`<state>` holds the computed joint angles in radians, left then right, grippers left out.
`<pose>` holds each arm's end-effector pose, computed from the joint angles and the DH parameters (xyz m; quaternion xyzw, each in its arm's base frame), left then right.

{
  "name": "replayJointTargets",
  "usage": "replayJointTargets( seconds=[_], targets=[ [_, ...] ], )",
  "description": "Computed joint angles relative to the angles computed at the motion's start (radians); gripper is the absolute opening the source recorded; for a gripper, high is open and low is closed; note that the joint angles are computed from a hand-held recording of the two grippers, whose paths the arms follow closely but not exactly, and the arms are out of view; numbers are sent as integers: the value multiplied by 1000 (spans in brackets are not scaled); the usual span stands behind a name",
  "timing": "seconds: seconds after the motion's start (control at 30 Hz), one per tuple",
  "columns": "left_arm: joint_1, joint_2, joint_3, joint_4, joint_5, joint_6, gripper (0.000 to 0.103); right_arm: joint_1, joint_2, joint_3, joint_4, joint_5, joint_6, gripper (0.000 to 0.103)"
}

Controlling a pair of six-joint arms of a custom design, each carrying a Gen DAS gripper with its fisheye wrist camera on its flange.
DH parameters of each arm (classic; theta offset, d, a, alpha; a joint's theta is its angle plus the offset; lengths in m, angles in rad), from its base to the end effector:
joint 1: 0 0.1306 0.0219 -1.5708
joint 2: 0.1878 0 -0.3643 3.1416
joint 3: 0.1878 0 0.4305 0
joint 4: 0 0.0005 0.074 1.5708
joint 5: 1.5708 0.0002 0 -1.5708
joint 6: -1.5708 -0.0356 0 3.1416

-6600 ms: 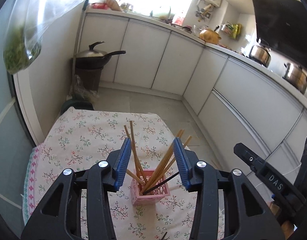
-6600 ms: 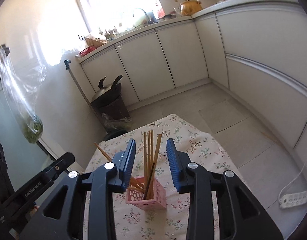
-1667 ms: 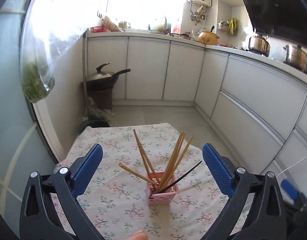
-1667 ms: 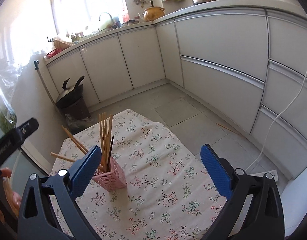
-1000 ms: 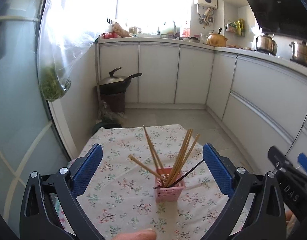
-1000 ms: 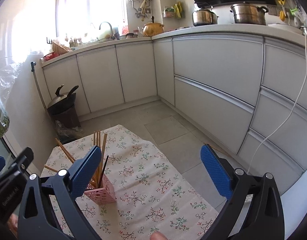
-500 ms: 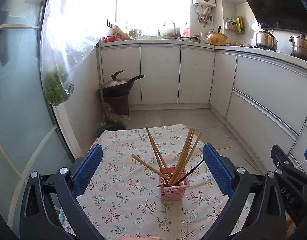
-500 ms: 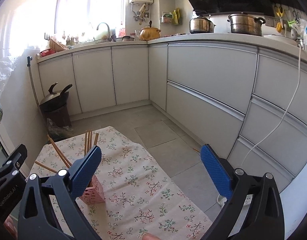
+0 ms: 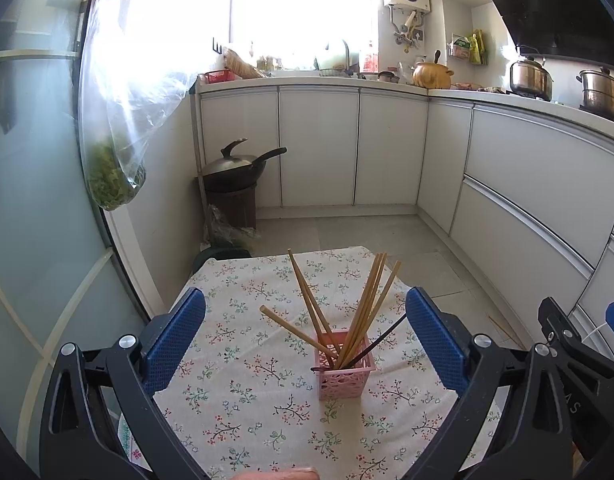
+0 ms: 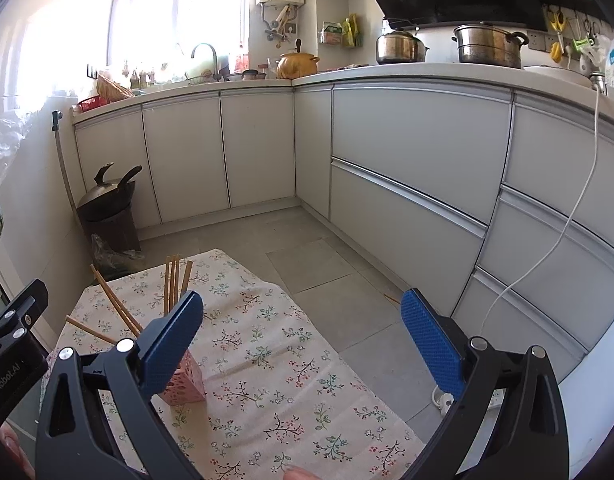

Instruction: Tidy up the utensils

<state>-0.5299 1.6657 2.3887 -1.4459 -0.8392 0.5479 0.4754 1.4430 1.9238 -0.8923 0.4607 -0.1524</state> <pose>0.4614 -0.2402 0.7004 -0.1751 0.8309 0.1259 0.5130 0.4720 0.2246 0.6508 -0.0075 0.8241 -0.0170 0.5662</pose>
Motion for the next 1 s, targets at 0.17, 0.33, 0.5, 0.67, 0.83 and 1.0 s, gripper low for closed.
replayJointTargets(
  seconds=[0.17,0.33,0.5,0.67,0.83,1.0],
  targets=[
    [-2,8,14,-12,3,-1,96,-5,-5,-6,1,-3,-10,97],
    [-3,12,18,-13,2,-2,96,-7,-9,-11,3,-6,-15,97],
    [0,12,15,-12,10,-3,96,-10,-11,-12,2,-11,-18,97],
    [2,6,0,-3,13,-11,96,-11,-10,-12,0,-12,-16,97],
    [3,10,5,-5,14,-10,96,-12,-10,-10,-4,-13,-19,97],
    [5,7,-3,-4,16,-11,96,-12,-8,-8,-7,-15,-19,97]
  ],
)
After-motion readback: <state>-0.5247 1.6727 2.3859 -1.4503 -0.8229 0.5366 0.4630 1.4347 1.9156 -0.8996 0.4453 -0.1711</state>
